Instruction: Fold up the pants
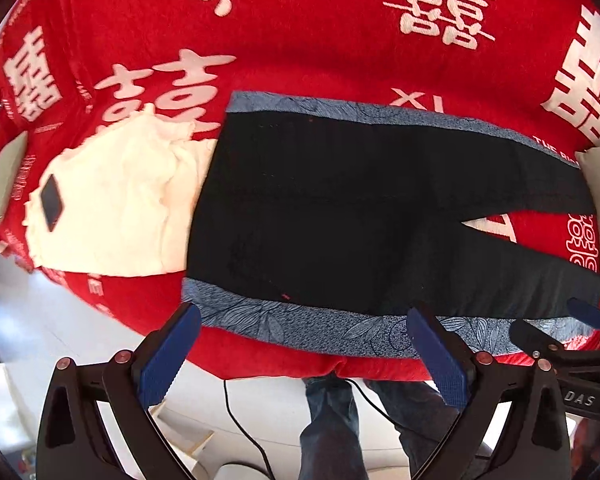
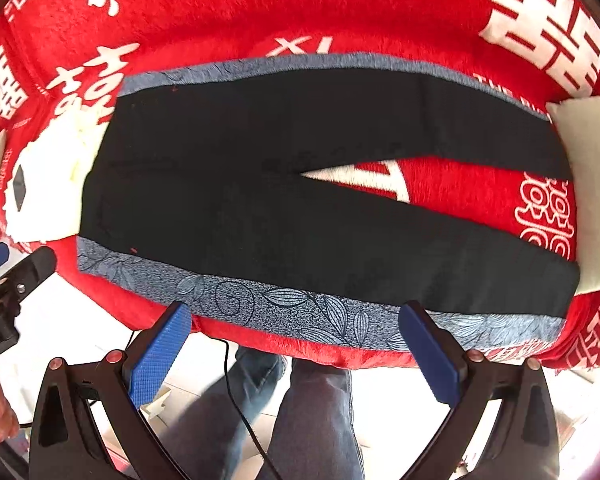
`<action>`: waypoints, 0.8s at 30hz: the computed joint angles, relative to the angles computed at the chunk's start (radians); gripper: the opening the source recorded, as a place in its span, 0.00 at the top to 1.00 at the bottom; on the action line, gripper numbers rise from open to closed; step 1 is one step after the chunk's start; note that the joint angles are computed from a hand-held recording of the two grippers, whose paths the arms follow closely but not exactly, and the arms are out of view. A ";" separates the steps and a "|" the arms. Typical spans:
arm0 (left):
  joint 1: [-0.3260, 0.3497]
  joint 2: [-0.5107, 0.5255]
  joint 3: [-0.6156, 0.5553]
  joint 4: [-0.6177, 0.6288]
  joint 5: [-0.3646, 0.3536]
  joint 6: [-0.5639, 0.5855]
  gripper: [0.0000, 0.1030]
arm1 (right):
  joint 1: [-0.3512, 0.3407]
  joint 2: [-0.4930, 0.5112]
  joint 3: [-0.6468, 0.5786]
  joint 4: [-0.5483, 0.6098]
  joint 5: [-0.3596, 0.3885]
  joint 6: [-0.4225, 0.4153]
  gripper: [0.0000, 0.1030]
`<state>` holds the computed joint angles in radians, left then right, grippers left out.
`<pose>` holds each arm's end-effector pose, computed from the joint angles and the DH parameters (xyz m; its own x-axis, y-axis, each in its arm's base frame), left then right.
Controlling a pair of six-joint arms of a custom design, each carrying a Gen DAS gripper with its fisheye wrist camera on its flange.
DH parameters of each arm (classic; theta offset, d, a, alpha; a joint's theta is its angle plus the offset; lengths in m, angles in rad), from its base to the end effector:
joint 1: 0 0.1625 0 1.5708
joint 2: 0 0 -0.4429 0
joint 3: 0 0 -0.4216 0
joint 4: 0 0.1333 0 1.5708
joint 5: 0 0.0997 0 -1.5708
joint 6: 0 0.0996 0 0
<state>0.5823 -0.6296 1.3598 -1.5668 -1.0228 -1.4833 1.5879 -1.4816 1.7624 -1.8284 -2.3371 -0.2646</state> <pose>-0.4737 -0.5337 0.0122 -0.6332 -0.3276 -0.7012 -0.1230 0.9371 -0.3267 0.0735 -0.5414 0.4128 -0.6906 -0.2888 0.6631 -0.2048 0.9574 0.2037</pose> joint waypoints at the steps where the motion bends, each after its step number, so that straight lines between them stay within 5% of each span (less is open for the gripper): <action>1: 0.004 -0.007 0.022 -0.029 0.001 0.010 0.00 | -0.007 -0.004 0.019 -0.039 0.001 -0.017 0.00; 5: 0.018 -0.066 0.183 -0.234 0.021 0.024 0.00 | -0.071 -0.047 0.068 -0.118 0.140 -0.005 0.00; 9: 0.039 -0.121 0.371 -0.478 -0.001 0.001 0.00 | -0.222 -0.122 0.115 -0.092 0.447 0.029 0.00; 11: 0.046 -0.139 0.456 -0.594 -0.012 -0.013 0.00 | -0.285 -0.154 0.155 -0.100 0.539 0.022 0.04; 12: 0.048 -0.143 0.483 -0.629 -0.016 -0.019 0.00 | -0.312 -0.165 0.176 -0.104 0.564 0.016 0.06; 14: 0.049 -0.152 0.547 -0.728 -0.021 -0.023 0.01 | -0.363 -0.177 0.216 -0.118 0.592 0.005 0.29; 16: 0.048 -0.153 0.589 -0.799 -0.021 -0.016 0.12 | -0.425 -0.178 0.242 -0.103 0.654 0.004 0.35; 24: 0.039 -0.148 0.701 -1.018 -0.064 0.012 0.14 | -0.597 -0.189 0.334 -0.149 0.808 -0.072 0.36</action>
<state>0.6216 -0.7780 2.0608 -2.5848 -1.0865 -1.4714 0.9910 -1.6705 2.0964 -1.9773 -1.5293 -0.3369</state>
